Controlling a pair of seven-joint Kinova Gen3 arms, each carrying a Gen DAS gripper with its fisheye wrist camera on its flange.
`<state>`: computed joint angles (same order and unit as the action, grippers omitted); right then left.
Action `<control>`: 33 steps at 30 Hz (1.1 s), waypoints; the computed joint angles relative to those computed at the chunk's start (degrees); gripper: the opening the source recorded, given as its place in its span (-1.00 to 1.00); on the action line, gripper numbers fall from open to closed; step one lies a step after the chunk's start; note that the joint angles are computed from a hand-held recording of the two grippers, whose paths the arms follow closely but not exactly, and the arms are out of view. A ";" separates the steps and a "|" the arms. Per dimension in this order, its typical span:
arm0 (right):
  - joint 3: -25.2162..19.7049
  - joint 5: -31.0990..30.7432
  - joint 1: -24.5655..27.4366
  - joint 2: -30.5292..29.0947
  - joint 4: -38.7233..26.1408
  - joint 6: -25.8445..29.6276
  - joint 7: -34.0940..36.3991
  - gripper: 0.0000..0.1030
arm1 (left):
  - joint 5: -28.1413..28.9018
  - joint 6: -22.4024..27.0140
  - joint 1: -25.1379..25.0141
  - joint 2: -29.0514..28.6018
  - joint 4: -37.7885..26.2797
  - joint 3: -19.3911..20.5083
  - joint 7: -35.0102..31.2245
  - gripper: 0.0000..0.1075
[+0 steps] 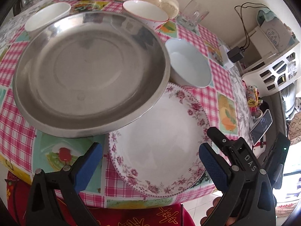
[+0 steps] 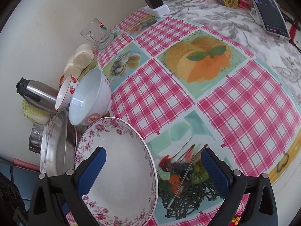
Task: Organize plates and bowls
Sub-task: 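Open the right tool and move it to the floral-rimmed round plate, then close the right tool on the floral plate rim and lift it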
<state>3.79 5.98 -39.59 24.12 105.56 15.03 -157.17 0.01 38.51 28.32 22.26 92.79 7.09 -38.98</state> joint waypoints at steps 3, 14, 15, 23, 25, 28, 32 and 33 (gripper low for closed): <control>-0.17 0.49 0.03 0.21 -0.39 0.35 0.32 0.73 | 1.86 -0.21 -1.21 0.76 0.44 0.44 -0.23 0.90; -4.07 -2.68 3.86 1.57 -1.02 -1.18 6.29 0.06 | 7.73 -3.60 -4.26 1.83 3.22 1.12 -2.23 0.29; -3.86 -2.85 3.71 1.66 -1.06 -1.26 6.60 -0.02 | 7.82 -3.72 -4.26 1.84 3.32 1.03 -2.08 0.20; -4.63 -4.59 4.72 2.74 -1.80 -1.72 8.71 -0.63 | 5.43 -4.95 -2.89 1.18 4.55 -0.85 1.74 -0.25; -4.44 -5.07 4.57 2.70 -1.43 -2.34 9.23 -0.65 | 4.64 -5.46 -2.49 1.07 4.97 -1.24 2.72 -0.39; -3.07 -5.17 3.34 2.80 -1.24 -3.06 9.31 -0.65 | 3.31 -6.04 -1.71 0.86 5.57 -1.97 4.75 -0.59; -1.98 -5.47 2.38 3.05 -1.25 -3.69 9.32 -0.65 | 1.86 -6.22 -1.42 0.45 6.31 -2.25 6.28 -0.70; -2.05 -5.61 2.50 3.09 -1.23 -3.89 9.45 -0.65 | 1.16 -5.93 -1.08 0.42 6.17 -2.40 6.61 -0.70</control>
